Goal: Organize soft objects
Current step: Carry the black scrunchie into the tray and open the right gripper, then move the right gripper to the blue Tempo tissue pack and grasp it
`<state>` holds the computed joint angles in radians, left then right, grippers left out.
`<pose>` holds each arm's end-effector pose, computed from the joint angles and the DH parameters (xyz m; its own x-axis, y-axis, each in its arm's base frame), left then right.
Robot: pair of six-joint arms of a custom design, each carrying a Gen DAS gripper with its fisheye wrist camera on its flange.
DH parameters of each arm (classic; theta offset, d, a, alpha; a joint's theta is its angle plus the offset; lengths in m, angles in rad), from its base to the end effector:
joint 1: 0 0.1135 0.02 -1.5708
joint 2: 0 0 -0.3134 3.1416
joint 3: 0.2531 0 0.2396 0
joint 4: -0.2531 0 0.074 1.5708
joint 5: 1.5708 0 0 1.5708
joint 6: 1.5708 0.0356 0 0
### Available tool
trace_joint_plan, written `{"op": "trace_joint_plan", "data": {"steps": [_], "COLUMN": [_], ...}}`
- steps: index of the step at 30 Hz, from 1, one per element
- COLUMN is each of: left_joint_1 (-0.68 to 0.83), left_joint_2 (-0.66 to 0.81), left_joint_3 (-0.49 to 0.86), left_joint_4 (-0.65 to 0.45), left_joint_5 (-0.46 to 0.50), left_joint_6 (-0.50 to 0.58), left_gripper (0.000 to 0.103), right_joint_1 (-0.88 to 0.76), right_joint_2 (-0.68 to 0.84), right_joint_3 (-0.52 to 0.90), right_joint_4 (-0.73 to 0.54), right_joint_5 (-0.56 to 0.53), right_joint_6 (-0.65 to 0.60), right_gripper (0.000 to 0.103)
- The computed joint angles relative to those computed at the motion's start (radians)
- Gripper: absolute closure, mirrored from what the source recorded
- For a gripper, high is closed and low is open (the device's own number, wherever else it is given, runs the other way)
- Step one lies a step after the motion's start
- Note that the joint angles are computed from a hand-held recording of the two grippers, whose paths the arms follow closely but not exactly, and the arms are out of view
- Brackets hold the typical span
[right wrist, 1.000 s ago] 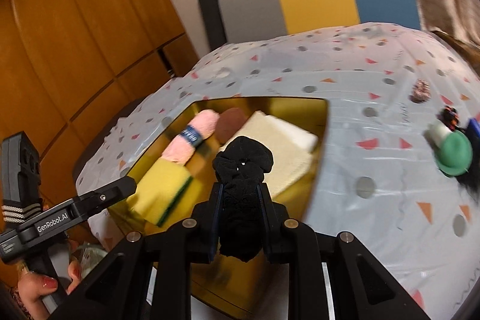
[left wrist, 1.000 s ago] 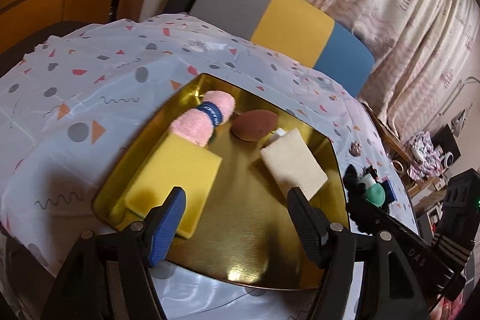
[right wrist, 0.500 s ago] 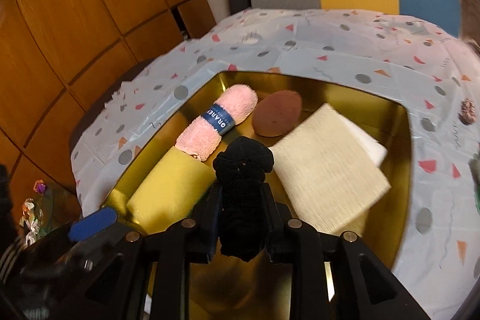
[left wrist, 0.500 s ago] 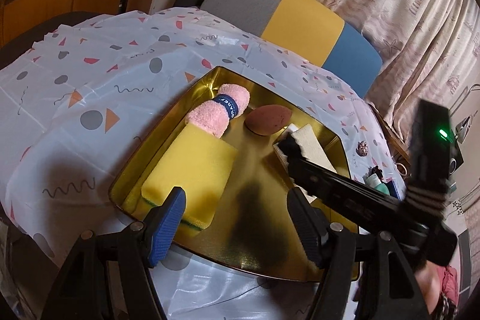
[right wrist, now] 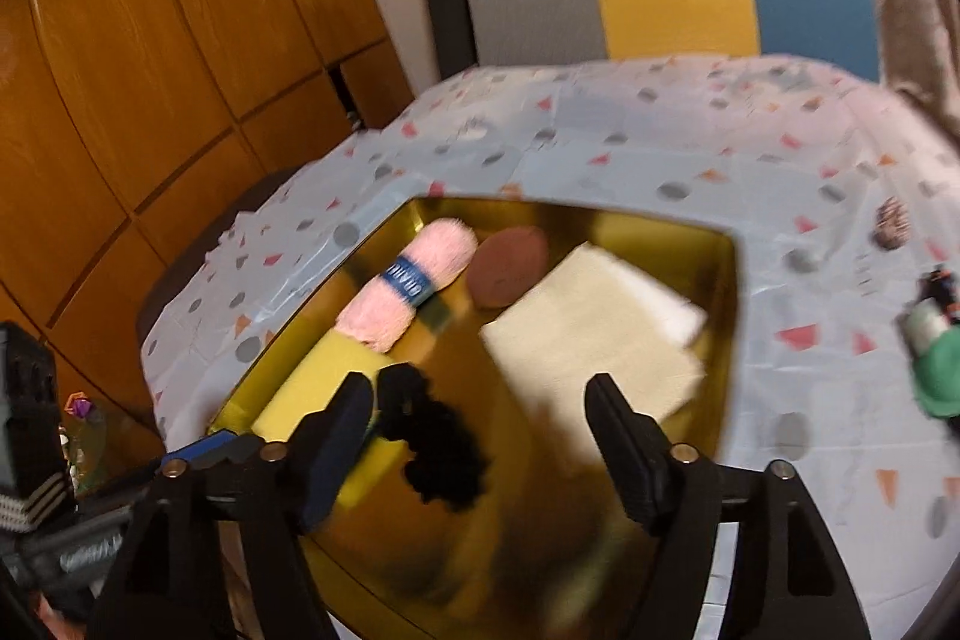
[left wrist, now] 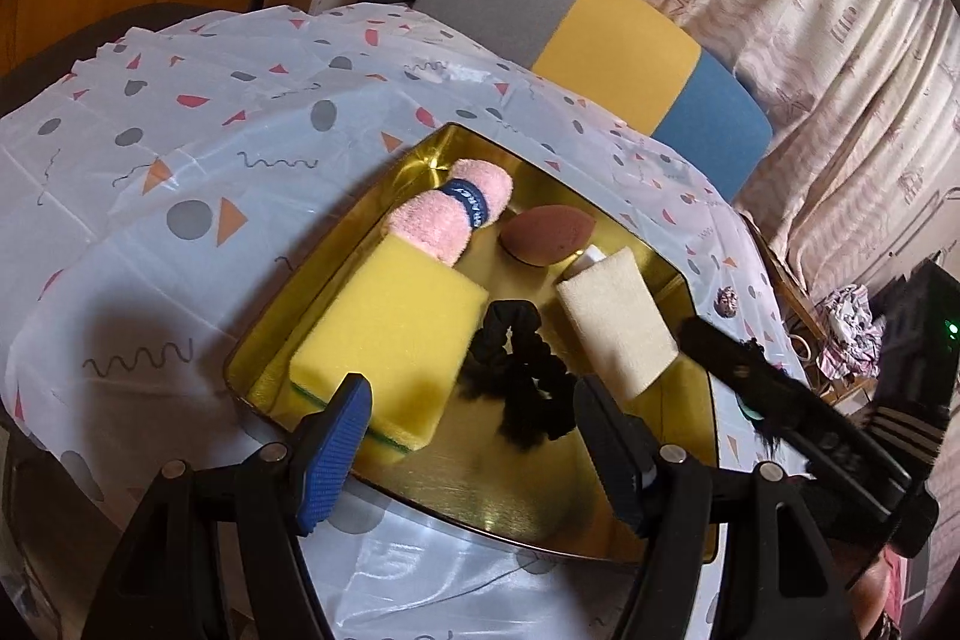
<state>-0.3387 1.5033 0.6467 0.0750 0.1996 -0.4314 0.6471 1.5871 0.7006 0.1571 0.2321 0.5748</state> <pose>0.2555 -0.0975 0.2135 -0.7952 -0.1544 -0.5864 0.1386 0.8952 -0.4237 0.2437 0.1739 0.2126 -0.6908 0.1411 -0.7091 -0.0885 0.9569 0.2767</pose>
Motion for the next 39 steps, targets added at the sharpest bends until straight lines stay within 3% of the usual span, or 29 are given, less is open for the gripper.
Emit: {"op": "trace_joint_plan", "data": {"steps": [11, 21, 25, 34, 39], "left_joint_1": [-0.117, -0.293, -0.398, -0.566, -0.613], "left_joint_2": [-0.016, -0.026, -0.033, 0.038, 0.073], "left_joint_3": [-0.021, -0.039, -0.045, 0.041, 0.098], "left_joint_4": [0.032, 0.048, 0.062, 0.029, -0.015], "left_joint_5": [0.015, -0.015, -0.02, -0.057, -0.085], "left_joint_6": [0.056, 0.123, 0.132, 0.066, 0.045], "left_gripper": [0.032, 0.032, 0.032, 0.032, 0.032], "right_joint_1": [-0.117, -0.189, -0.283, -0.868, -1.132], "right_joint_2": [-0.235, -0.294, -0.387, -0.593, -0.444], "right_joint_3": [-0.231, -0.497, -0.61, -0.677, -0.631], "right_joint_4": [-0.032, 0.082, 0.098, 0.003, 0.118], "right_joint_5": [0.033, 0.007, -0.015, -0.285, -0.422], "right_joint_6": [0.083, 0.153, 0.142, -0.175, -0.365], "right_gripper": [0.026, 0.026, 0.026, 0.026, 0.026]}}
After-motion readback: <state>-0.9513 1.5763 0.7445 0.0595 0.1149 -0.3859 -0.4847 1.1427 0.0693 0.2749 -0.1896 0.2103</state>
